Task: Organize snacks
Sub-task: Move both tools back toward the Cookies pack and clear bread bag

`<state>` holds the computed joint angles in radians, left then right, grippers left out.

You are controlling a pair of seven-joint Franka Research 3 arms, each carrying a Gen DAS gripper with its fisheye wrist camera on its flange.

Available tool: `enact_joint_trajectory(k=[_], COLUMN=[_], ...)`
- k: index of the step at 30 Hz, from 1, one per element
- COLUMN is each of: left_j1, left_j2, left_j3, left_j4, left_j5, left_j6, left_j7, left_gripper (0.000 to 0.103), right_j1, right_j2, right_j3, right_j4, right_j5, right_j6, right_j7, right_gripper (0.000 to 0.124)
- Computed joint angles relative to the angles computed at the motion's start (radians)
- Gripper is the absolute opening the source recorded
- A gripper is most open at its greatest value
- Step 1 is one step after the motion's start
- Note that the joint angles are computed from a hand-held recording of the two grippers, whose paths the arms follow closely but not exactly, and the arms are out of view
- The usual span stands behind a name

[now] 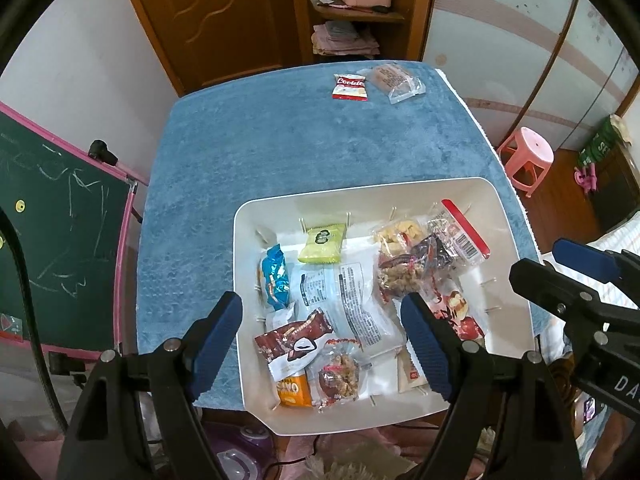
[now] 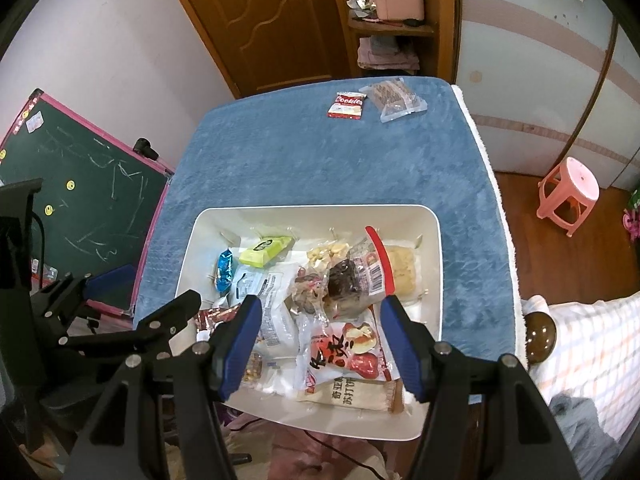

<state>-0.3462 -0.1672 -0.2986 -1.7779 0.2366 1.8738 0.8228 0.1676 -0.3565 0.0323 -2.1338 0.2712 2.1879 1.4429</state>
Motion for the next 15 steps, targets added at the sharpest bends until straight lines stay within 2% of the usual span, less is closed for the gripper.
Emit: enact_joint_trajectory(k=[15], left_j1=[0.016], left_j2=[0.042], left_j3=[0.009], left_j4=[0.068], left_j5=[0.043], left_j6=[-0.026], left_j7=[0.048], left_gripper=[0.081], right_j1=[0.001], right_j2=[0.068], right_j3=[-0.001], right_j4=[0.066], right_j5=[0.005], right_j6=[-0.009], right_j7=[0.035], right_gripper=[0.062])
